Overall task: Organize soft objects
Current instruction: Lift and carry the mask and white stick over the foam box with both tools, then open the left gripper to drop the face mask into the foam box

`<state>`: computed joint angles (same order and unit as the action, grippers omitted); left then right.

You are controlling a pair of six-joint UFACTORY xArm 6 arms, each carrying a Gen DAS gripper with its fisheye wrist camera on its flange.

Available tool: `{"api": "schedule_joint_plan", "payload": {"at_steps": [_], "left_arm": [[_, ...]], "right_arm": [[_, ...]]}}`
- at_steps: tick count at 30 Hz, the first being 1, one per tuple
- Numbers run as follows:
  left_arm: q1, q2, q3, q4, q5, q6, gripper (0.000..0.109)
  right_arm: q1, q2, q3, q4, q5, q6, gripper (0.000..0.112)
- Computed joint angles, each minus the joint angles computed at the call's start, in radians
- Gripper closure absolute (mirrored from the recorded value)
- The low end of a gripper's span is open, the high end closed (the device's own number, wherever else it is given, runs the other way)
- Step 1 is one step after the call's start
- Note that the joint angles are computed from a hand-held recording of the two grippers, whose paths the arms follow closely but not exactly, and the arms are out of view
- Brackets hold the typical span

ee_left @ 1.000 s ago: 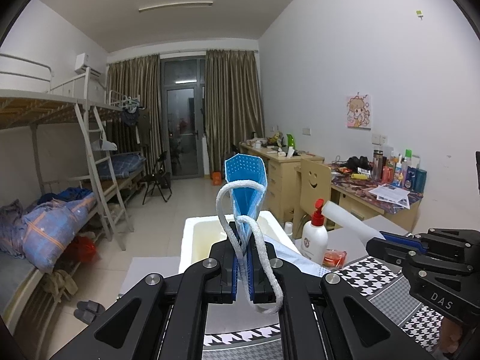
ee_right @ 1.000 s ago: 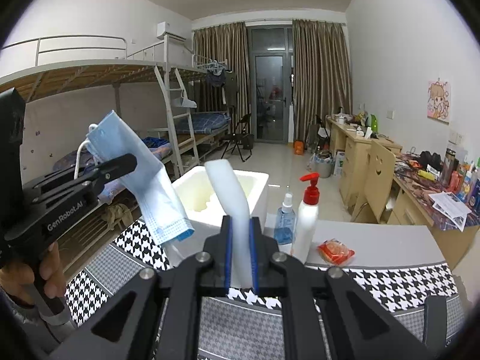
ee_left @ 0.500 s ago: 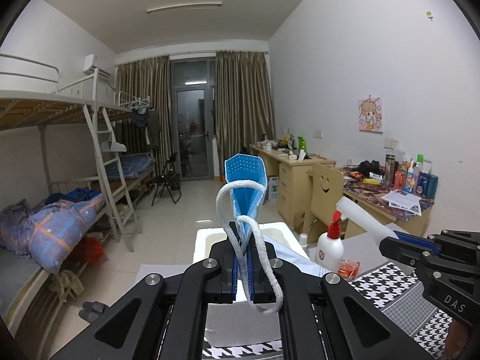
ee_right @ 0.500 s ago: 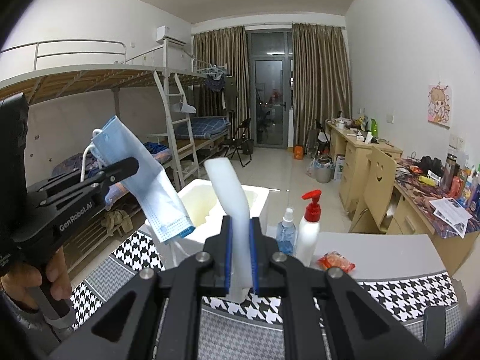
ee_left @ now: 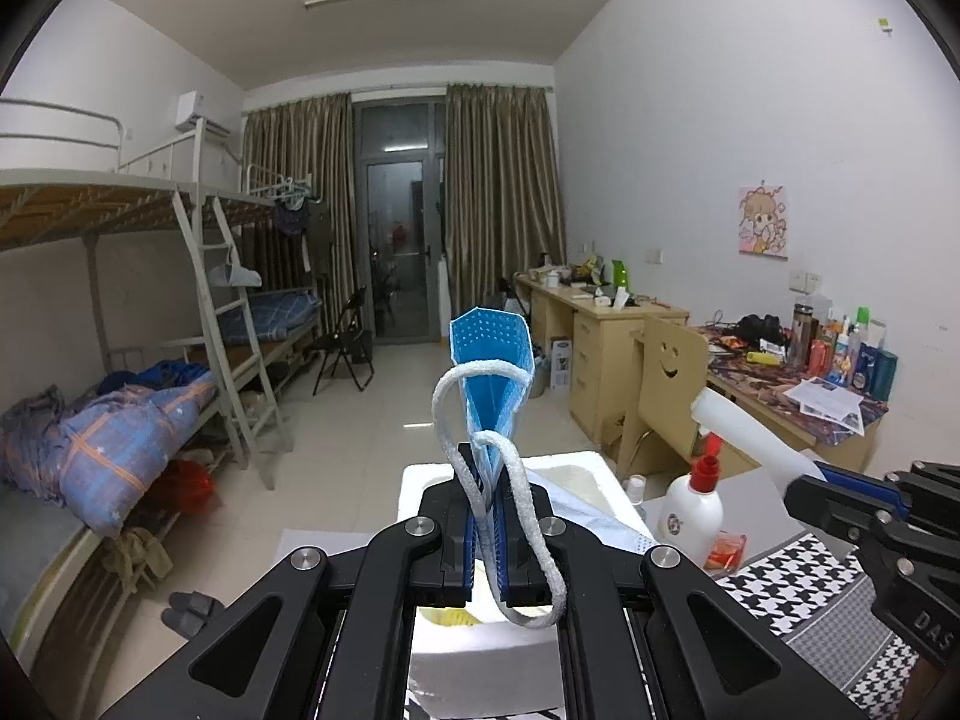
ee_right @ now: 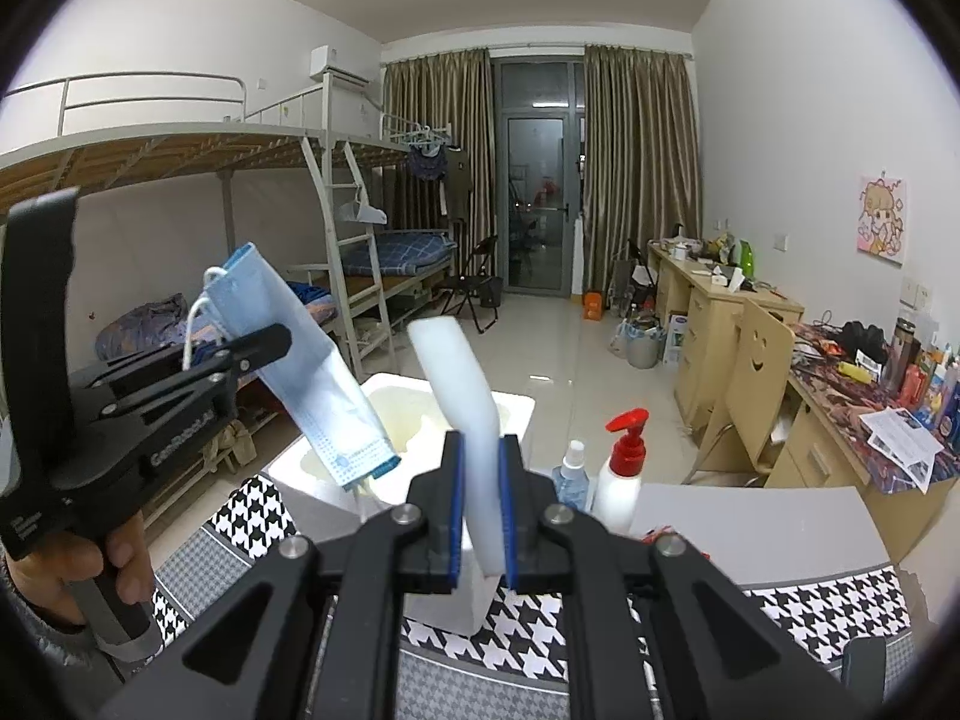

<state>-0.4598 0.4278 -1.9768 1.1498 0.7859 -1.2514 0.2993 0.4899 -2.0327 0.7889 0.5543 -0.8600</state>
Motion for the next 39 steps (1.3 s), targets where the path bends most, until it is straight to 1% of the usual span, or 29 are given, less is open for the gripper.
{"api": "schedule_joint_plan", "payload": {"at_steps": [8, 23, 29, 33, 36, 39], "left_arm": [[0.01, 0.07, -0.093, -0.056, 0.024, 0.057, 0.104], [0.041, 0.243, -0.333, -0.186, 0.091, 0.182, 0.104], [0.053, 0.287, -0.391, -0.22, 0.115, 0.211, 0.104], [0.06, 0.293, -0.391, -0.233, 0.113, 0.217, 0.104], [0.064, 0.323, -0.436, -0.267, 0.125, 0.251, 0.103], [0.065, 0.334, -0.45, -0.279, 0.138, 0.265, 0.103]], "right_arm": [[0.003, 0.059, -0.087, -0.059, 0.025, 0.051, 0.099], [0.005, 0.152, -0.227, -0.138, 0.073, 0.135, 0.099], [0.0, 0.21, -0.312, -0.179, 0.111, 0.189, 0.099], [0.004, 0.217, -0.323, -0.191, 0.115, 0.2, 0.099], [0.003, 0.225, -0.334, -0.197, 0.118, 0.207, 0.099], [0.002, 0.23, -0.341, -0.196, 0.122, 0.206, 0.099]]}}
